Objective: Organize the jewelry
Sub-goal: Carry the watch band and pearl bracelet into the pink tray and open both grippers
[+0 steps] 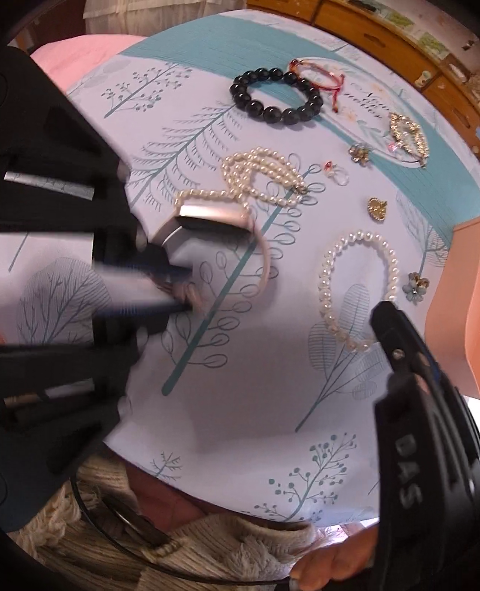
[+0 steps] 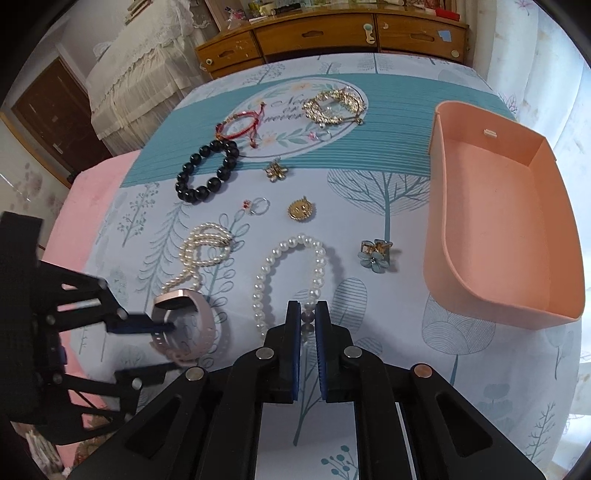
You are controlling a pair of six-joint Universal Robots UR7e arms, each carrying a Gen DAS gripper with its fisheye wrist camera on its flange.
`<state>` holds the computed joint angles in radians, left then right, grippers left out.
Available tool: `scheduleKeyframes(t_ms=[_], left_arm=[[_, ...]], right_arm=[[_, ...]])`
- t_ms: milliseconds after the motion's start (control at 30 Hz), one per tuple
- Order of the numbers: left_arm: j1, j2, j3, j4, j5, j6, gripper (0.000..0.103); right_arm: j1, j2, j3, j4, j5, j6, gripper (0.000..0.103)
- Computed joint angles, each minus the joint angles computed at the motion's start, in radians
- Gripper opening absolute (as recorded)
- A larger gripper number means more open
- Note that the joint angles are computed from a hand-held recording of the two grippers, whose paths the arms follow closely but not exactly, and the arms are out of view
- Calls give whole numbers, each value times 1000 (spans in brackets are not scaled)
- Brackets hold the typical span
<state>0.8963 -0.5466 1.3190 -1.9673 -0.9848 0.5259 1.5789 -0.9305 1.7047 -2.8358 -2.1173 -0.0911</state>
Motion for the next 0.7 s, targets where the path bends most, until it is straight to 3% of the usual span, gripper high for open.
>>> scheduleKeyframes(t_ms=[100,333,533,700], left_arm=[[-3,12,-20,20,4,-50,6],[-24,38,-126,57,-18,-281,6],[-69,74,-211,-8,-44,-309,6],[-95,161,-374,-29,-111,-327,7]], right_arm=[[2,-24,16,-11,33,3,7],[5,-96,54,-30,104,9,7],[24,-178,77,-64,146,-3,7],[39,-238,82,-142,120,-25,7]])
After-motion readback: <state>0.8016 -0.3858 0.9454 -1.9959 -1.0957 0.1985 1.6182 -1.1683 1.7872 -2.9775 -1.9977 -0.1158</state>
